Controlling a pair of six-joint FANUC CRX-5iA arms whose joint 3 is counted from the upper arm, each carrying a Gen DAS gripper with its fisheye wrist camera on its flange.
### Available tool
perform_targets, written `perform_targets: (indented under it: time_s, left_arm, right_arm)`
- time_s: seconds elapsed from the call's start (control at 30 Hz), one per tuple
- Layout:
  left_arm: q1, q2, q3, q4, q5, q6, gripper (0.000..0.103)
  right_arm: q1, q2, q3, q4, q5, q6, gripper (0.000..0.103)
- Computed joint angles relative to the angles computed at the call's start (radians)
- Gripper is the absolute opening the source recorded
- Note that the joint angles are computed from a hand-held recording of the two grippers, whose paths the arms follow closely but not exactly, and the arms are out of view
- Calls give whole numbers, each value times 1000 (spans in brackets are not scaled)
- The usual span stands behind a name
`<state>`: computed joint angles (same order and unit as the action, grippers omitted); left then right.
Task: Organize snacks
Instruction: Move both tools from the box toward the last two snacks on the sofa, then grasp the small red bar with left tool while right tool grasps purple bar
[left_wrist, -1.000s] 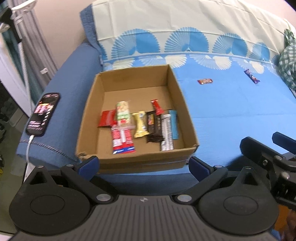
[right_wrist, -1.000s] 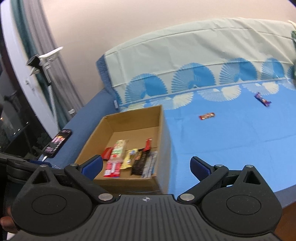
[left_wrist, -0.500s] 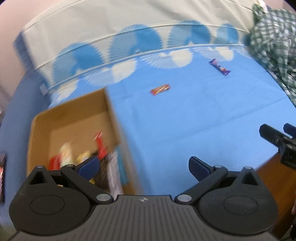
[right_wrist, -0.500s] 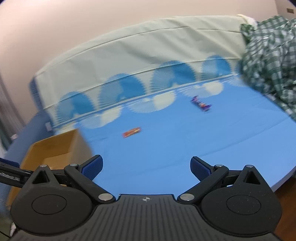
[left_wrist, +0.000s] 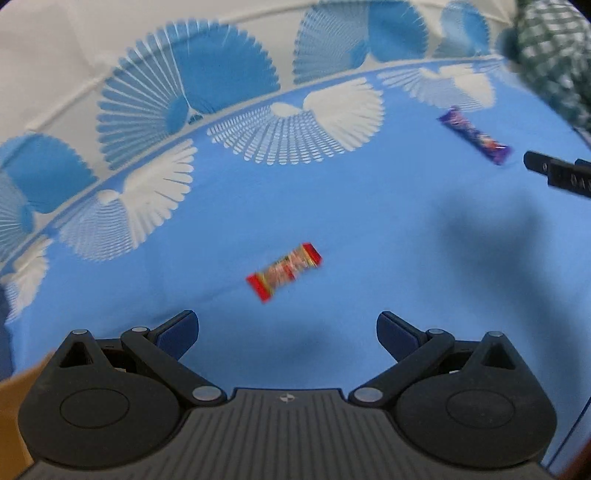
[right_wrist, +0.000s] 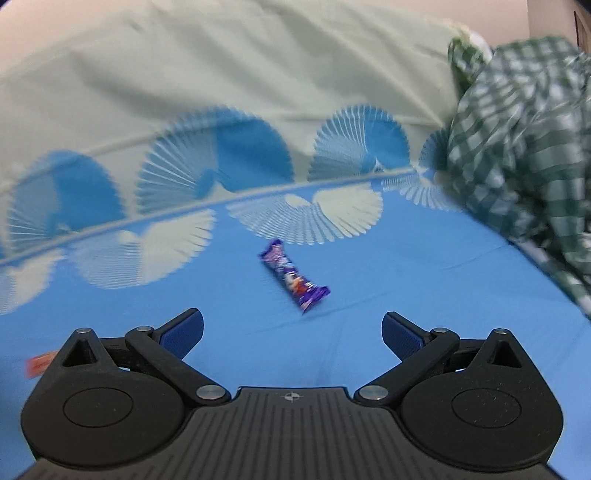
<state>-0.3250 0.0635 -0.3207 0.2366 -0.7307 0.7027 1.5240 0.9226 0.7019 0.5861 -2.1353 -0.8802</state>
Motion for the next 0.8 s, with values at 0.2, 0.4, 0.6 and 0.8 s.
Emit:
perform_targets:
  time_s: [0.2,0.4,0.6,0.8]
  left_arm:
    - [-24,227,149,-40,14,57,103]
    - [-24,279,174,-4,40,2,102]
    - [-13,243,146,70,-45,-66,19]
    - [23,137,46,97,-81,-61,18]
  right_arm:
    - [-88,-190,-414,-67,262,-64,102]
    - [-118,-220,-533,-54,367,-65,103]
    - [-102,-208,-537,5,374,-15,45]
    - [-73,-186,-452,44,377,11,18]
